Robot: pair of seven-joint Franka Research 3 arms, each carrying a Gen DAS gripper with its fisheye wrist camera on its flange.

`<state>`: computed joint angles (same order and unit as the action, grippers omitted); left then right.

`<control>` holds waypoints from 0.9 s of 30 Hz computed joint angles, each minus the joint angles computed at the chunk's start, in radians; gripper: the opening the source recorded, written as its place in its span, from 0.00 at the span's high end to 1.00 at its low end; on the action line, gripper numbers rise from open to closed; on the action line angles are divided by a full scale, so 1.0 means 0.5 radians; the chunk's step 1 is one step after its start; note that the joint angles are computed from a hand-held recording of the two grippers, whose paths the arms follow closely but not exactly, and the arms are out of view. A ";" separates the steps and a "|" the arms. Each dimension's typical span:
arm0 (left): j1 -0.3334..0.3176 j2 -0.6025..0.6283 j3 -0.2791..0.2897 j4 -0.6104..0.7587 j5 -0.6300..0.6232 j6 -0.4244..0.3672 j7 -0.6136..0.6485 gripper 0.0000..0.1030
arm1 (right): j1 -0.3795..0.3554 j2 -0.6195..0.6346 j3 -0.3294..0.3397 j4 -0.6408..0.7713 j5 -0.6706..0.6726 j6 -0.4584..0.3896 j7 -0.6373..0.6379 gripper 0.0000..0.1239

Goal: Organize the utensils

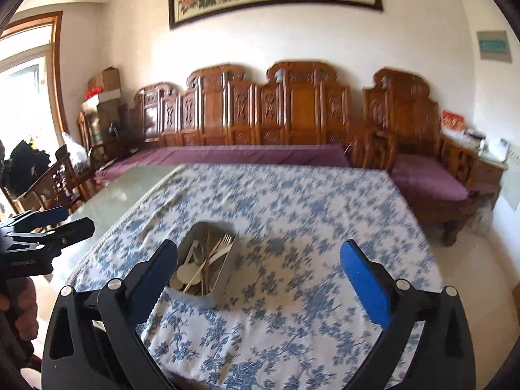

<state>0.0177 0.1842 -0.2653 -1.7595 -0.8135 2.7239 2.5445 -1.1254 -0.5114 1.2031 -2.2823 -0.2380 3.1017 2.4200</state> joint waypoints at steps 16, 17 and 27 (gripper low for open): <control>-0.248 -0.425 0.197 -0.305 -0.597 0.211 0.466 0.07 | 0.411 -0.466 -0.387 -0.201 0.098 -0.015 0.067 0.19; -0.258 -0.429 0.207 -0.311 -0.597 0.209 0.463 0.07 | 0.414 -0.471 -0.391 -0.204 0.098 -0.017 0.068 0.19; -0.302 -0.430 0.242 -0.337 -0.595 0.287 0.453 0.07 | 0.407 -0.497 -0.382 -0.203 0.103 -0.013 0.078 0.19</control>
<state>-0.1334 -0.0308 -0.1441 -1.9281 -1.1110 2.8675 2.7712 -0.9219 -0.7599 1.0120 -2.3839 -0.1866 3.0954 2.4592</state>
